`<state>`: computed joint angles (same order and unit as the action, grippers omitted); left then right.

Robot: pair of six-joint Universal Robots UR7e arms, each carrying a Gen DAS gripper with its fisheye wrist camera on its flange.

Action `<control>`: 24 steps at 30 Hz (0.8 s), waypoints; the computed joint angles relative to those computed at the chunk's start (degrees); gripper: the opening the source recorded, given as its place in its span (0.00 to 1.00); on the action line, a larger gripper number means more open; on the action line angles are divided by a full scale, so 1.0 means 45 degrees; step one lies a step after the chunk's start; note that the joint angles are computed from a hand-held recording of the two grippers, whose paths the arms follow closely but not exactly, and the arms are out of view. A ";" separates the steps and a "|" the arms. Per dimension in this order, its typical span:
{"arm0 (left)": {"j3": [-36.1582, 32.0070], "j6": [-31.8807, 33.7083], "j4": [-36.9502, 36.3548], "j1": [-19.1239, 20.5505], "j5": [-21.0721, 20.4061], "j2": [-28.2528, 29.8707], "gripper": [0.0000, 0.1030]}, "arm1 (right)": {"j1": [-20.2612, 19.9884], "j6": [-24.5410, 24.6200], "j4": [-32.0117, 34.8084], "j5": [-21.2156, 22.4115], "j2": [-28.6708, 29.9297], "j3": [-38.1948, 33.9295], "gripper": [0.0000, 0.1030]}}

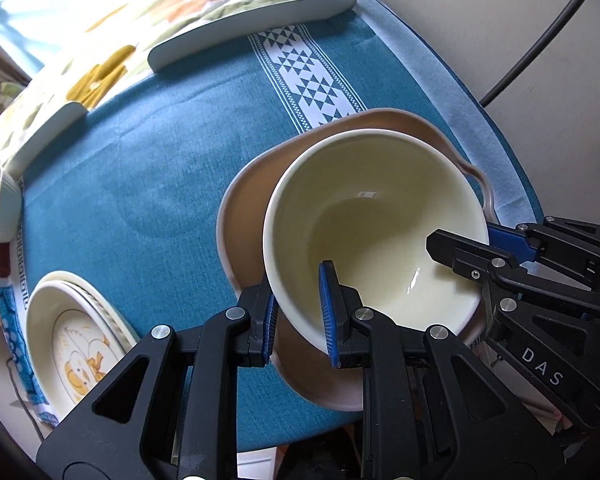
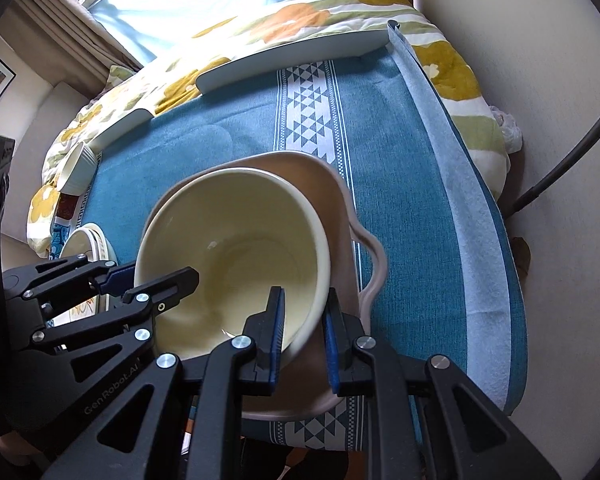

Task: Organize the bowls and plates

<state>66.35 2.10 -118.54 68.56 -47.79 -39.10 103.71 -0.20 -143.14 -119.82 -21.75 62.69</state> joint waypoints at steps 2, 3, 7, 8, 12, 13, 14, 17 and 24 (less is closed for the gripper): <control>0.0122 0.0043 -0.0136 -0.0037 0.0274 -0.0014 0.17 | 0.0026 -0.0044 0.0062 -0.0107 0.0040 -0.0034 0.16; 0.0128 0.0008 -0.0109 -0.0043 0.0345 -0.0016 0.17 | 0.0023 -0.0025 0.0130 -0.0144 0.0052 -0.0060 0.16; 0.0448 0.0366 -0.0805 -0.0120 0.0487 -0.0148 0.17 | 0.0049 -0.0124 -0.0065 -0.0228 0.0016 0.0015 0.16; 0.0474 0.0394 -0.0860 -0.0144 0.0570 -0.0150 0.17 | 0.0074 -0.0220 -0.0188 -0.0291 0.0015 0.0037 0.16; 0.0454 0.0261 -0.0832 -0.0140 0.0529 -0.0163 0.17 | 0.0120 -0.0485 -0.0436 -0.0439 -0.0022 0.0110 0.16; 0.0471 0.0227 -0.0848 -0.0147 0.0520 -0.0180 0.17 | 0.0122 -0.0506 -0.0492 -0.0410 -0.0058 0.0146 0.16; 0.0481 0.0184 -0.0859 -0.0159 0.0507 -0.0195 0.17 | 0.0126 -0.0515 -0.0556 -0.0381 -0.0105 0.0198 0.16; 0.0561 0.0006 -0.0999 -0.0203 0.0400 -0.0349 0.17 | 0.0142 -0.0657 -0.1037 -0.0188 -0.0328 0.0473 0.16; 0.1207 -0.0619 -0.2211 -0.0211 -0.0234 -0.1301 0.17 | 0.0306 -0.1102 -0.1375 0.0243 -0.0542 0.0530 0.16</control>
<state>71.78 -0.68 -128.49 67.62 -48.85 -44.96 105.09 -5.16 -149.32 -118.73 -24.19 65.08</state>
